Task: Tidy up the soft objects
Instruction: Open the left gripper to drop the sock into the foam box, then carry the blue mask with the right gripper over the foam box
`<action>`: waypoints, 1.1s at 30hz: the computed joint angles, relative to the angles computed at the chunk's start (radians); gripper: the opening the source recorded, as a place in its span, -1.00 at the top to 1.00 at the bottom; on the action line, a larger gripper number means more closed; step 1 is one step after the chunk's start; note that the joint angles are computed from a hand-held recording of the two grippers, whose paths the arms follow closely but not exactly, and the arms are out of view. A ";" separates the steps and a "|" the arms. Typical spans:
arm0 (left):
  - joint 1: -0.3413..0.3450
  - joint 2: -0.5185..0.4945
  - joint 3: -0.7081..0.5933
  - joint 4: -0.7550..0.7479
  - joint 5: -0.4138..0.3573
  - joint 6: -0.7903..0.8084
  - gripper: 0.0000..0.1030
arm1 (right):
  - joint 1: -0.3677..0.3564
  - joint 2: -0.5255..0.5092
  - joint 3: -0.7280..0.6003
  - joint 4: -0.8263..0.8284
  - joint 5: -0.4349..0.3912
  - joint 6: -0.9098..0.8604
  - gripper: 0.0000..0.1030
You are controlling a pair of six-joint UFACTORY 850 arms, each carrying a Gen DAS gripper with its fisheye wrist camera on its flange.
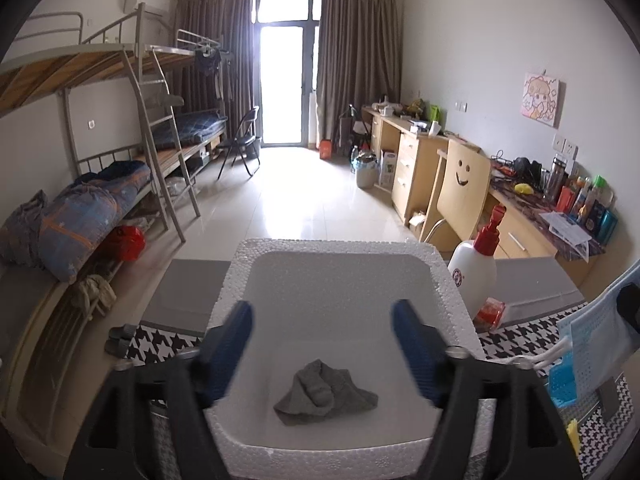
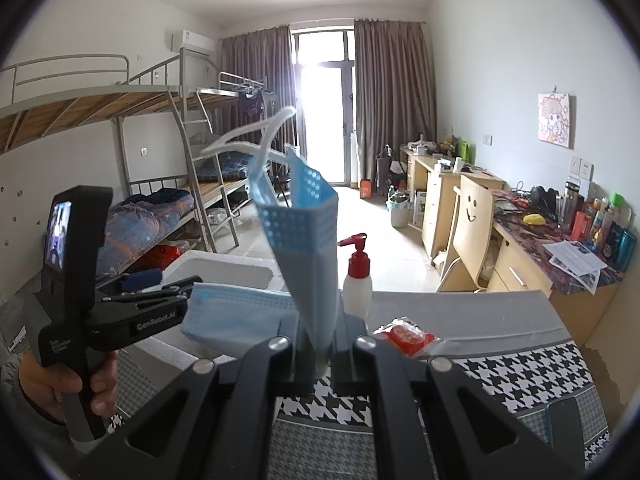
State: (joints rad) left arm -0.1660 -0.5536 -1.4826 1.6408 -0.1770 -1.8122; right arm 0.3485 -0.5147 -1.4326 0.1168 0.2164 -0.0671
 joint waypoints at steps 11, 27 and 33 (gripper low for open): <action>0.014 0.029 0.041 0.084 -0.027 -0.121 -0.65 | 0.010 -0.023 -0.040 0.063 -0.028 -0.079 0.85; 0.030 0.096 0.137 0.357 -0.101 -0.366 -0.71 | 0.030 -0.070 -0.112 -0.132 -0.073 0.095 0.85; 0.027 0.114 0.167 0.354 -0.137 -0.392 -0.71 | 0.043 -0.098 -0.155 -0.039 -0.098 -0.011 0.85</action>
State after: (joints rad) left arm -0.1388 -0.4395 -1.3153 1.9952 -0.3144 -2.2040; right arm 0.3917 -0.6125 -1.5875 0.0781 0.1186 -0.0781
